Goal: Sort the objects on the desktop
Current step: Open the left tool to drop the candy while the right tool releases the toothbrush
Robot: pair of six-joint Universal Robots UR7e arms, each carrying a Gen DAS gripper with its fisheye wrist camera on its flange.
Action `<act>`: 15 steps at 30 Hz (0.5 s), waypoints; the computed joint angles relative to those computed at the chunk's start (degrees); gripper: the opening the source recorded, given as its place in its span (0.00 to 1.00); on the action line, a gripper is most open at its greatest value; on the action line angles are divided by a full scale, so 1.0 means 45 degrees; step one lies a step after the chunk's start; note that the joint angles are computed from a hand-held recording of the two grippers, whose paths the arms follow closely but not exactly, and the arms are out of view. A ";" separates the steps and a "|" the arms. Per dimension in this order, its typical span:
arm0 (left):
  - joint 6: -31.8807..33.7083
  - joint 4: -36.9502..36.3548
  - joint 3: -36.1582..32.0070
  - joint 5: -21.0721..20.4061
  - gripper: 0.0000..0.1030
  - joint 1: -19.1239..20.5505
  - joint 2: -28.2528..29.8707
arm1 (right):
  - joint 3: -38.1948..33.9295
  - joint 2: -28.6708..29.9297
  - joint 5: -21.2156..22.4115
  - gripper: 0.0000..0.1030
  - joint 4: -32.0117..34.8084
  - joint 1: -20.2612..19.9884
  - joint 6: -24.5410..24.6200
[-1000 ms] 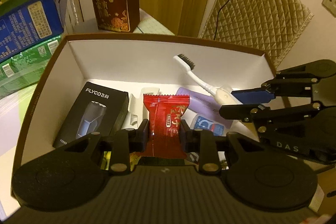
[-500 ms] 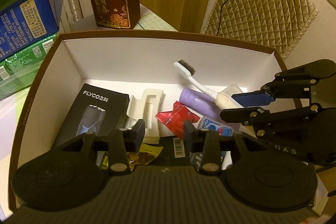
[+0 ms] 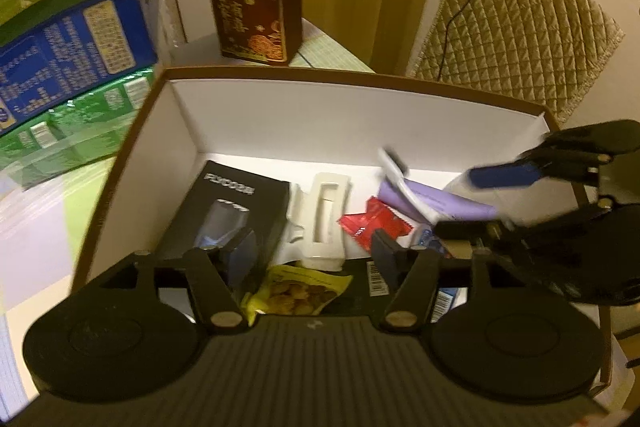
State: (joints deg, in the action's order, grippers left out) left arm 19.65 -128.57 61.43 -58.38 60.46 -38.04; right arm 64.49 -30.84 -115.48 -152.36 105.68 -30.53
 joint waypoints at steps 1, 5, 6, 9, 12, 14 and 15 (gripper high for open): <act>0.0058 -0.0083 0.0060 0.0072 0.62 -0.0007 -0.0066 | 0.0266 -0.0138 0.0100 0.76 -0.0327 0.0017 -0.0025; 0.0214 -0.0425 0.0341 0.0360 0.72 -0.0070 -0.0338 | 0.1039 -0.0656 0.0273 0.89 -0.0634 0.0095 0.0456; 0.0253 -0.0545 0.0454 0.0389 0.77 -0.0094 -0.0438 | 0.1289 -0.0808 0.0333 0.92 -0.0759 0.0112 0.0656; 0.0418 -0.0996 0.0899 0.0474 0.85 -0.0196 -0.0764 | 0.2080 -0.1275 0.0471 0.98 -0.1229 0.0201 0.1165; 0.0475 -0.1315 0.1361 0.0531 0.89 -0.0334 -0.1113 | 0.2700 -0.1647 0.0387 0.98 -0.1563 0.0350 0.1381; 0.0577 -0.1619 0.1756 0.0511 0.92 -0.0417 -0.1391 | 0.3068 -0.1819 0.0130 0.98 -0.1930 0.0495 0.1407; 0.0638 -0.1828 0.2003 0.0563 0.95 -0.0472 -0.1541 | 0.3247 -0.1902 0.0049 0.98 -0.2111 0.0555 0.1402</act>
State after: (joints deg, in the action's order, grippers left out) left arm 22.52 -136.79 70.45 -55.85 58.34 -44.97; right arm 79.10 -39.40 -115.26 -161.85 108.17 -24.22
